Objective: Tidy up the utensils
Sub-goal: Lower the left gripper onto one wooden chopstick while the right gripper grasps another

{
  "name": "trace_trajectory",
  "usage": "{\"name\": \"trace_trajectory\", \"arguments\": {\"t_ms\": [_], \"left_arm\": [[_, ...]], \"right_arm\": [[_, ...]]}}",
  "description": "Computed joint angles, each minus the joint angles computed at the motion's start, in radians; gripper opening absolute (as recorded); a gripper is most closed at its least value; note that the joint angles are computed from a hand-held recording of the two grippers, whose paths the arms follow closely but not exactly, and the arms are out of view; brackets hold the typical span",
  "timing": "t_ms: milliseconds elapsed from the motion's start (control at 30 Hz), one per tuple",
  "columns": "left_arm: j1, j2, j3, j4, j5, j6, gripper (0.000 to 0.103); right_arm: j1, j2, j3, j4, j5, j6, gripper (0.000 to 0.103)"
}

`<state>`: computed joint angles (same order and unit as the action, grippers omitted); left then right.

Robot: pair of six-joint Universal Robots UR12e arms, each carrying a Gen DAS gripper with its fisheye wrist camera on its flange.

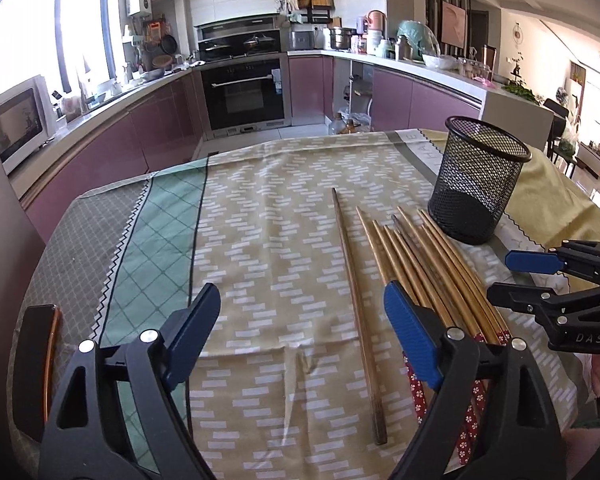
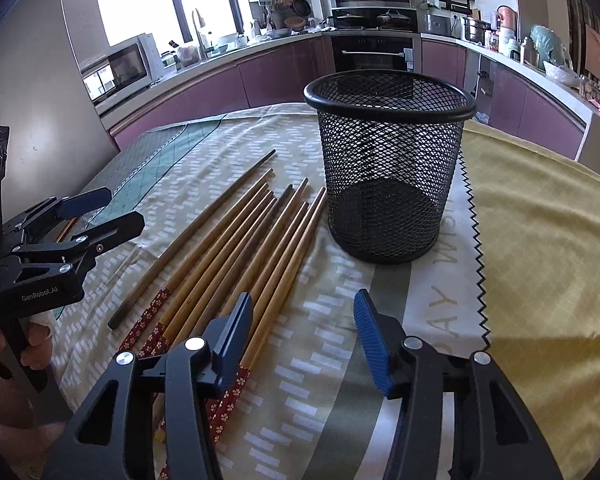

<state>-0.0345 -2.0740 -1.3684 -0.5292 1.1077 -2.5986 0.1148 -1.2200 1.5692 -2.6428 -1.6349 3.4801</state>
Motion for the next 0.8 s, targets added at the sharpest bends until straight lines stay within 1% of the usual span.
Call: {"name": "trace_trajectory", "arguments": {"t_ms": [33,100,133,167,233,267,300,367,400,467,600,767,800], "left_arm": [[-0.006,-0.002,0.006,-0.016,0.01,0.015,0.079],[-0.018,-0.006,0.016,-0.043,0.032,0.048,0.077],[-0.023,-0.01,0.025,-0.063,0.04,0.063,0.075],[-0.027,-0.015,0.035,-0.086,0.045,0.076,0.072],[-0.032,-0.026,0.056,-0.135,0.049,0.095,0.066],[-0.036,-0.033,0.07,-0.158,0.051,0.104,0.064],[-0.039,-0.039,0.078,-0.171,0.056,0.108,0.063],[-0.048,-0.052,0.099,-0.196,0.074,0.115,0.055],[-0.052,-0.06,0.112,-0.214,0.076,0.117,0.053],[-0.057,-0.074,0.137,-0.25,0.077,0.114,0.046],[-0.065,-0.094,0.166,-0.277,0.072,0.104,0.044],[-0.068,-0.096,0.174,-0.29,0.071,0.109,0.04],[-0.068,-0.097,0.177,-0.296,0.071,0.11,0.04]], "right_arm": [[0.0,0.001,-0.004,0.009,0.002,0.0,0.039],[-0.004,-0.005,0.0,0.014,0.008,-0.003,0.037],[-0.004,-0.005,0.0,0.018,0.005,-0.004,0.034],[-0.005,-0.006,-0.002,0.029,0.003,-0.005,0.028],[-0.009,-0.004,-0.008,0.052,0.005,-0.006,0.022],[-0.009,-0.003,-0.011,0.056,0.0,-0.009,0.02],[-0.009,-0.002,-0.014,0.063,-0.001,-0.014,0.02],[-0.009,0.002,-0.023,0.07,-0.001,-0.022,0.02],[-0.01,0.004,-0.025,0.069,0.008,-0.02,0.02],[-0.014,0.005,-0.025,0.057,0.027,-0.011,0.02],[-0.022,0.002,-0.017,0.023,0.07,0.01,0.021],[-0.023,0.014,-0.038,0.055,0.071,-0.004,0.022],[-0.018,0.017,-0.045,0.064,0.058,-0.006,0.022]]}}
